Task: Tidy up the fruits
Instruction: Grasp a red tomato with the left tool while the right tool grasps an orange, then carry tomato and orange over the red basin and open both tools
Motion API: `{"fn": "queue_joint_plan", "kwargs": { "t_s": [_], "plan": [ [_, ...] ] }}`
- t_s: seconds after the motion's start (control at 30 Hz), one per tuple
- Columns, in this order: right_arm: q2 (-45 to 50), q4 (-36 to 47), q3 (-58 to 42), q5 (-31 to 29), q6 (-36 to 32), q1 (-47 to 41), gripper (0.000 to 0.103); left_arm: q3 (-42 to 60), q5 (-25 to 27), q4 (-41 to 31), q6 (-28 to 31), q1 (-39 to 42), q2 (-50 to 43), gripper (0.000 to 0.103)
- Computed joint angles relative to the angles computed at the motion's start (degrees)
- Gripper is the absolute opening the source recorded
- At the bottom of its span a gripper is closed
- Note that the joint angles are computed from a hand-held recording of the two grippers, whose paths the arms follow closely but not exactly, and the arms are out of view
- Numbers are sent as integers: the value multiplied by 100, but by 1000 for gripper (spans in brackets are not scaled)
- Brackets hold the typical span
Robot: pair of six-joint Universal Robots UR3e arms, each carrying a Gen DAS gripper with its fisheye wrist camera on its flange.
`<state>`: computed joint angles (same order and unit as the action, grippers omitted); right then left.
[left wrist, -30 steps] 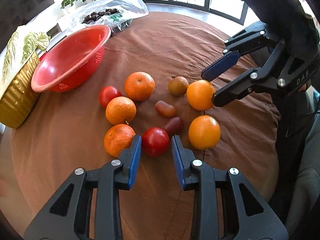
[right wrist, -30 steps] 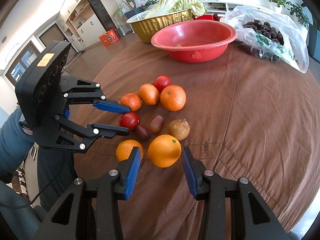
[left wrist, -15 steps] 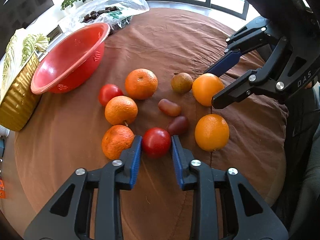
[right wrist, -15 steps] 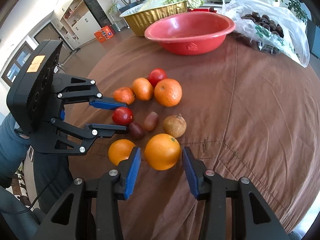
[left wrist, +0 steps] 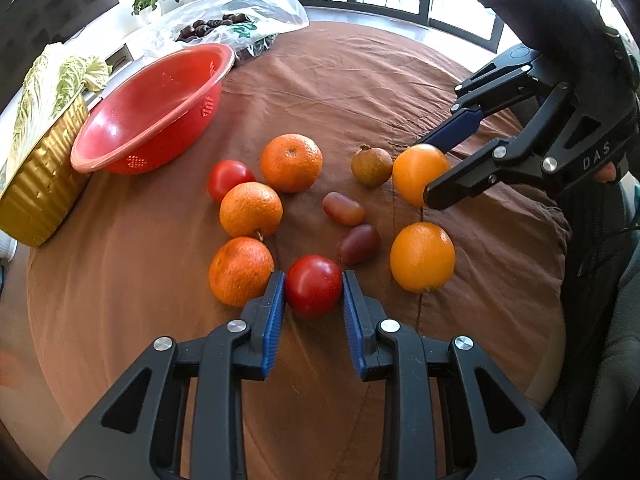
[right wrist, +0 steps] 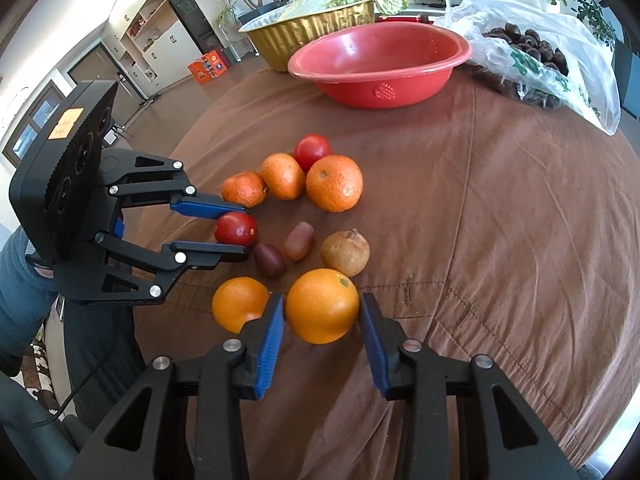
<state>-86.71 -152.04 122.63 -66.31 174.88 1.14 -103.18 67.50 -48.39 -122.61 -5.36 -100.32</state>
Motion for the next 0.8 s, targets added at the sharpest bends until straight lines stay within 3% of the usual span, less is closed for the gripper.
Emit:
{"fn": "queue_joint_plan", "kwargs": {
  "t_s": [0.4,0.8],
  "plan": [
    [-676,279,367,173,-255,-350,41,-270,-367,-541,293,312,690,26],
    [-1090,931,-183,76,-571,-862,41,99,-708,-983,388,833,943,26]
  ]
}}
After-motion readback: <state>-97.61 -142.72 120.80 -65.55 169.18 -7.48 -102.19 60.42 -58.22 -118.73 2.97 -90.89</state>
